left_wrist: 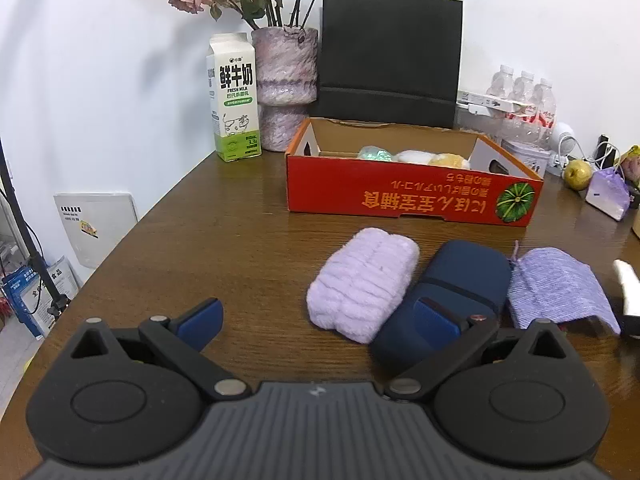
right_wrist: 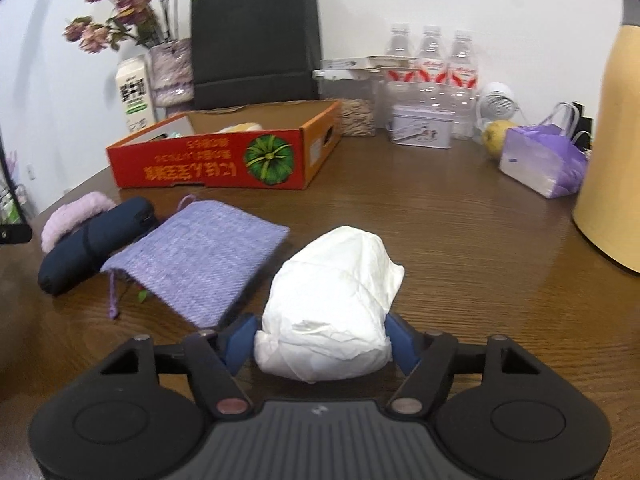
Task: Organize objects
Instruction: 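Grasp the lavender fuzzy towel with the left gripper while the right gripper holds the paper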
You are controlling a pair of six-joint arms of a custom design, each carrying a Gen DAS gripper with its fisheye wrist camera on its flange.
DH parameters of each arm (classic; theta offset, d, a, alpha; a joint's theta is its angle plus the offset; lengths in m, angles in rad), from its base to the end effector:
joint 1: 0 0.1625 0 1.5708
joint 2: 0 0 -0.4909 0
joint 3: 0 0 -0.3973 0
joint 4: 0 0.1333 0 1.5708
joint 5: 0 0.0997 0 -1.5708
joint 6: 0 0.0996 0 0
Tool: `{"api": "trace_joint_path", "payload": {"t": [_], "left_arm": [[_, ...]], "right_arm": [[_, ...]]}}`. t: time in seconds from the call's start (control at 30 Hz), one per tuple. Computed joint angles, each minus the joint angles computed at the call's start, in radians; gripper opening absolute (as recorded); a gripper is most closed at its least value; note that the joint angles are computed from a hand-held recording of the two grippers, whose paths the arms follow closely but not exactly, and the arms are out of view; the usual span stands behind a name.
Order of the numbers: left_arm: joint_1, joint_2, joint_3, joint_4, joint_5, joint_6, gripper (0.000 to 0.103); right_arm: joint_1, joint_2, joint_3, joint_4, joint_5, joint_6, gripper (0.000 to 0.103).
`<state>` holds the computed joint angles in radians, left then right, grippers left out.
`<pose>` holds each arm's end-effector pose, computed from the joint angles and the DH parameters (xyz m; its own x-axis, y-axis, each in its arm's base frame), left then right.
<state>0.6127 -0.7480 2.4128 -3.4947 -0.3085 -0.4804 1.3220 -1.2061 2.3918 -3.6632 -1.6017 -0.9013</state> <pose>-0.2178 -0.4321 0.0972 -0.6974 -0.1611 -0.6983 0.5283 0.5429 -0.6528 0.0119 -0.4820 0.2701 -0.7165 -0.3010 0.6293 -0.6607 0.5822 -0.4738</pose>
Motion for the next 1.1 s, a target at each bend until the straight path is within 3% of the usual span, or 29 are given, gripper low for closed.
{"api": "trace_joint_path", "payload": {"t": [0.2, 0.3, 0.43, 0.5, 0.73, 0.87, 1.1], "left_arm": [[0.058, 0.014, -0.055, -0.085, -0.041, 0.138, 0.103], [0.084, 0.032, -0.087, -0.140, -0.067, 0.237, 0.103], [0.117, 0.051, -0.119, -0.145, -0.085, 0.270, 0.102], [0.132, 0.055, -0.125, -0.165, -0.109, 0.271, 0.097], [0.164, 0.037, -0.117, -0.187, -0.228, 0.279, 0.052], [0.157, 0.045, -0.106, -0.249, -0.226, 0.305, 0.043], [0.128, 0.080, -0.106, -0.329, -0.167, 0.369, 0.040]], "right_arm": [[0.009, 0.040, 0.020, -0.147, -0.014, -0.018, 0.068], [0.015, 0.048, 0.019, -0.157, -0.021, -0.017, 0.069], [0.020, 0.051, 0.013, -0.152, -0.029, -0.013, 0.068], [0.020, 0.052, 0.011, -0.149, -0.028, -0.015, 0.068], [0.036, 0.073, 0.006, -0.164, -0.046, -0.028, 0.069], [0.041, 0.081, 0.008, -0.182, -0.048, -0.036, 0.069], [0.036, 0.084, 0.015, -0.212, -0.030, -0.037, 0.069]]}}
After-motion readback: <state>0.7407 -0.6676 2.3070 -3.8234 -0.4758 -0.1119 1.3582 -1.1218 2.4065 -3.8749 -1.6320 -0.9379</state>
